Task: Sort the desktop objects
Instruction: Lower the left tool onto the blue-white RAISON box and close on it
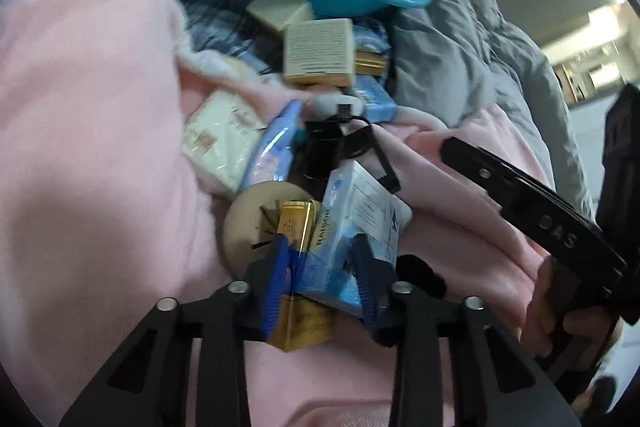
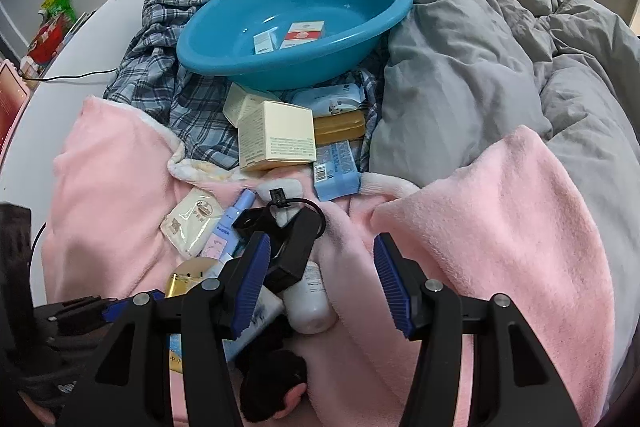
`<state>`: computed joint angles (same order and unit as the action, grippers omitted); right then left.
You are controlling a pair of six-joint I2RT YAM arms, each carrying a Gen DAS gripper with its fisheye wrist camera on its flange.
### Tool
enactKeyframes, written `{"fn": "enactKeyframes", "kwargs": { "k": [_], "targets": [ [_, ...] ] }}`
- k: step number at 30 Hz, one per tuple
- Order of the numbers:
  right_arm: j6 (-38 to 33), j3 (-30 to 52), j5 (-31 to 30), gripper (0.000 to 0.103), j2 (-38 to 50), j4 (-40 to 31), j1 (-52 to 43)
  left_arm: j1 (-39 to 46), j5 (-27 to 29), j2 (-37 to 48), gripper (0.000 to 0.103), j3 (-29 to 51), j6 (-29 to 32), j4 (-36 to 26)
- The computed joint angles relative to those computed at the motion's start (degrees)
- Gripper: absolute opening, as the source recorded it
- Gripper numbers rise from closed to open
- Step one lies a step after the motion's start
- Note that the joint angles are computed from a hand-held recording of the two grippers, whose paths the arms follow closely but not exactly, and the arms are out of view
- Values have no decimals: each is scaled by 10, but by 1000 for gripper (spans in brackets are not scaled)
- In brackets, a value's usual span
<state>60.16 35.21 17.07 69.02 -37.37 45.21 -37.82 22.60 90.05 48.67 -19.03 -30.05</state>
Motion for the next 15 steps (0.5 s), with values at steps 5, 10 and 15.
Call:
{"fn": "enactKeyframes", "kwargs": {
  "k": [5, 10, 15],
  "targets": [
    [-3, 1, 0, 53, 3, 1, -1, -31, 13, 16, 7, 16, 1, -6],
    [0, 2, 5, 53, -2, -6, 2, -47, -13, 32, 52, 30, 22, -14],
    [1, -6, 0, 53, -7, -4, -2, -68, -16, 43, 71, 27, 25, 4]
  ]
}}
